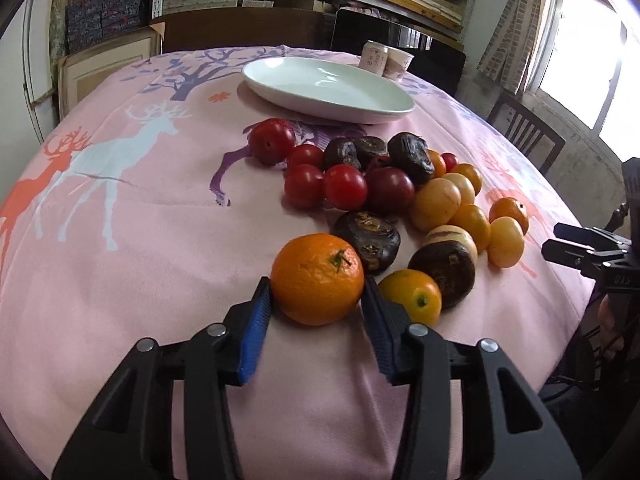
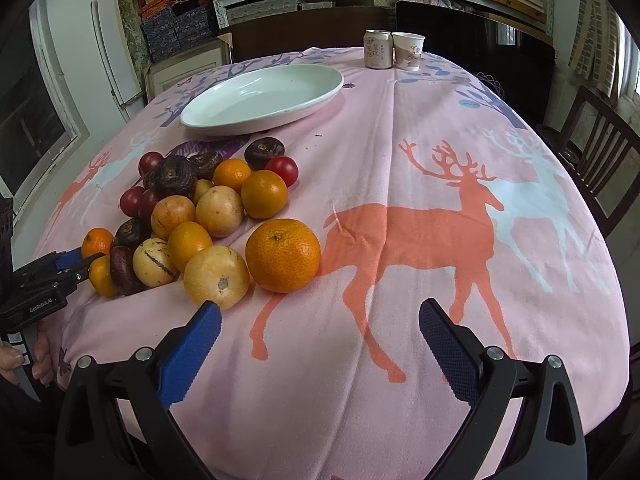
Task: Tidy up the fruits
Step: 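Close the left tool on the tangerine while the right tool closes on the large orange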
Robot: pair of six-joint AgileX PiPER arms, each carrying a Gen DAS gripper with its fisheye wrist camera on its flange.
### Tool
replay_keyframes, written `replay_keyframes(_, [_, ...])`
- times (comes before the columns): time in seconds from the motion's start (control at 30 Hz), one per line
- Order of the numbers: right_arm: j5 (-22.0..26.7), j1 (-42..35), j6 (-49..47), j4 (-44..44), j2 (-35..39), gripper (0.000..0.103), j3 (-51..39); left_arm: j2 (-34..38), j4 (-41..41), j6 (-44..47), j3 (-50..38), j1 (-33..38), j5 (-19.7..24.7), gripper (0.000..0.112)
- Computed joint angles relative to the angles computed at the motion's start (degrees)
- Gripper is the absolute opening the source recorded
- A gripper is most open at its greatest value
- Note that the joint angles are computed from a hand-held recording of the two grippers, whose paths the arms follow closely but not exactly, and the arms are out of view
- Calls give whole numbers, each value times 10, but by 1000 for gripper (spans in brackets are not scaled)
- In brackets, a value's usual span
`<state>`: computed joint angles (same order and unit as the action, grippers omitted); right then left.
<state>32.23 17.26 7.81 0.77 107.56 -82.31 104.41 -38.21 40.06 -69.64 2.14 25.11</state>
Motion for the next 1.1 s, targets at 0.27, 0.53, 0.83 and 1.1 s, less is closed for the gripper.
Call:
replay_keyframes(0.27, [-5,1,-10,4,-2,99,5,-13,-65,31,27,8,-37,44])
replay_keyframes(0.53, [-41,-9,-29,40,18,99,-23,-16,57,-112,23,1,-74,44])
replay_keyframes(0.83, [23,-39,-115,163,77,82,-92,-9,77,-127,19,1,-67,44])
replay_keyframes(1.1, [90,-70,-211,308,95,80,-113,-6,94,-144,17,-2,-66,44])
